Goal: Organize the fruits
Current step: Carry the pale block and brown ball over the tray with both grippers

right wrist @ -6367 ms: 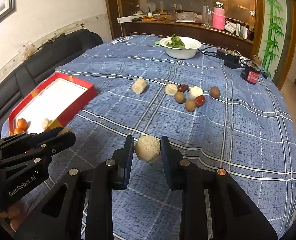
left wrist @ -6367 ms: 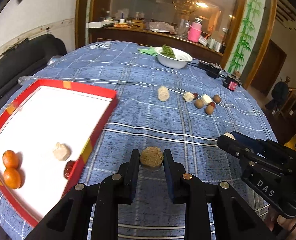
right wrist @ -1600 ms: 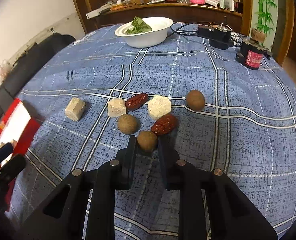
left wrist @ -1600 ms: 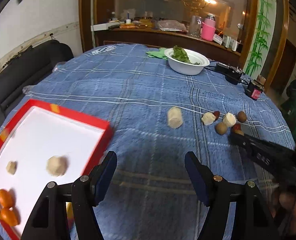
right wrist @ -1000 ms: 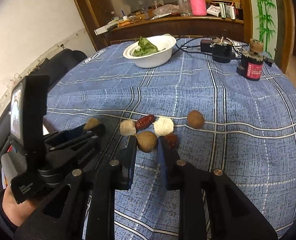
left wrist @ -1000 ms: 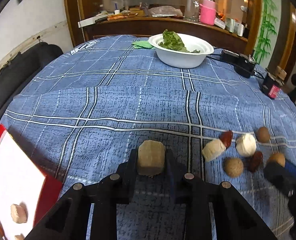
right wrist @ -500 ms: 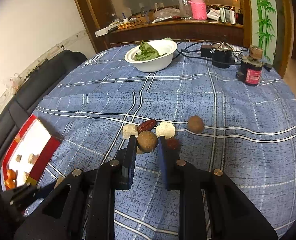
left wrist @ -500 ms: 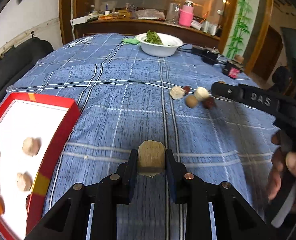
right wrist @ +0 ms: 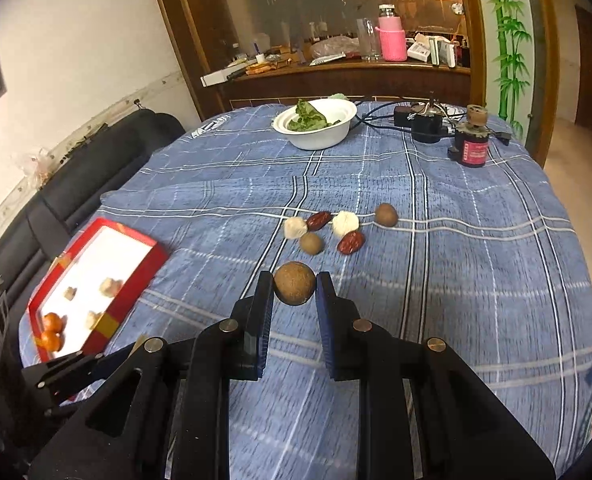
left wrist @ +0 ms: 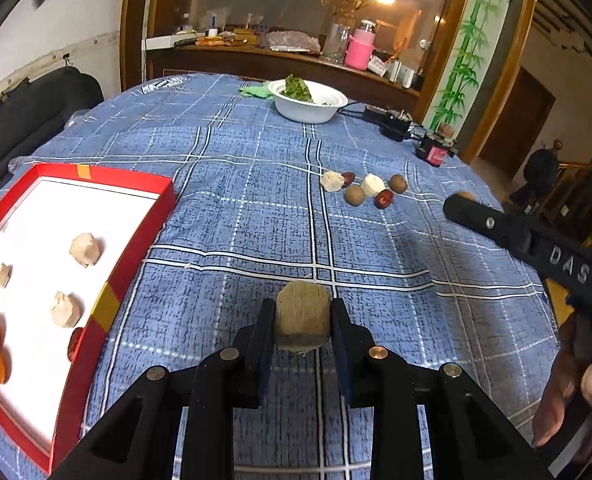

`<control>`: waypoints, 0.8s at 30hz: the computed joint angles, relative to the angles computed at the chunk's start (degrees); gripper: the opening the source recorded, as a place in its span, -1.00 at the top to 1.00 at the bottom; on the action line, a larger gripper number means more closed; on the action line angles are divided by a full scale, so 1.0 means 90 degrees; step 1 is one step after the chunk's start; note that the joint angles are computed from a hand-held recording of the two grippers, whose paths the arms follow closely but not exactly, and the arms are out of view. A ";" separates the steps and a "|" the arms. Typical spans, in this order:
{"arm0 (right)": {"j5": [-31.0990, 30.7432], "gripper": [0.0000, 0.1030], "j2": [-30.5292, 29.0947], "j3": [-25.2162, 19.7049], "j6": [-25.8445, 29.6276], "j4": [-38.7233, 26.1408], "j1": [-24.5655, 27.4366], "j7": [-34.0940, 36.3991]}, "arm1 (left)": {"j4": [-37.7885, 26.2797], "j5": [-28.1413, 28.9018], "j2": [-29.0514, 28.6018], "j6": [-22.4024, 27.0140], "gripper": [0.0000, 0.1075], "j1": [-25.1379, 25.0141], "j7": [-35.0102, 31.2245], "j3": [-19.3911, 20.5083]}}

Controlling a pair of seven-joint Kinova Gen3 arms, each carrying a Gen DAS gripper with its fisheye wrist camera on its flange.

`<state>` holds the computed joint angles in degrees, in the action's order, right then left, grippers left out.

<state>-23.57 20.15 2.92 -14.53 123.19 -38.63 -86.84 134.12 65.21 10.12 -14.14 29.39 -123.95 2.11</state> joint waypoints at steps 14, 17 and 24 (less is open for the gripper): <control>0.0334 0.61 -0.0057 -0.1053 -0.2032 0.1391 0.0315 -0.0852 | 0.0744 0.0699 -0.0533 -0.1316 0.52 -0.0055 -0.0039 0.0844; -0.0235 0.61 0.0083 -0.0814 -0.2166 0.1354 -0.0078 -0.0292 | 0.0716 0.0628 -0.0429 -0.1406 0.52 -0.0065 0.0017 0.0877; -0.0376 0.61 0.0183 -0.0815 -0.1934 0.1198 -0.0023 -0.0026 | 0.0698 0.0498 -0.0252 -0.1413 0.52 0.0018 0.0137 0.0828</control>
<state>-26.95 21.79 -4.42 -31.93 133.97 -38.84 -87.07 140.40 69.69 7.86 -26.86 29.55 -122.72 9.56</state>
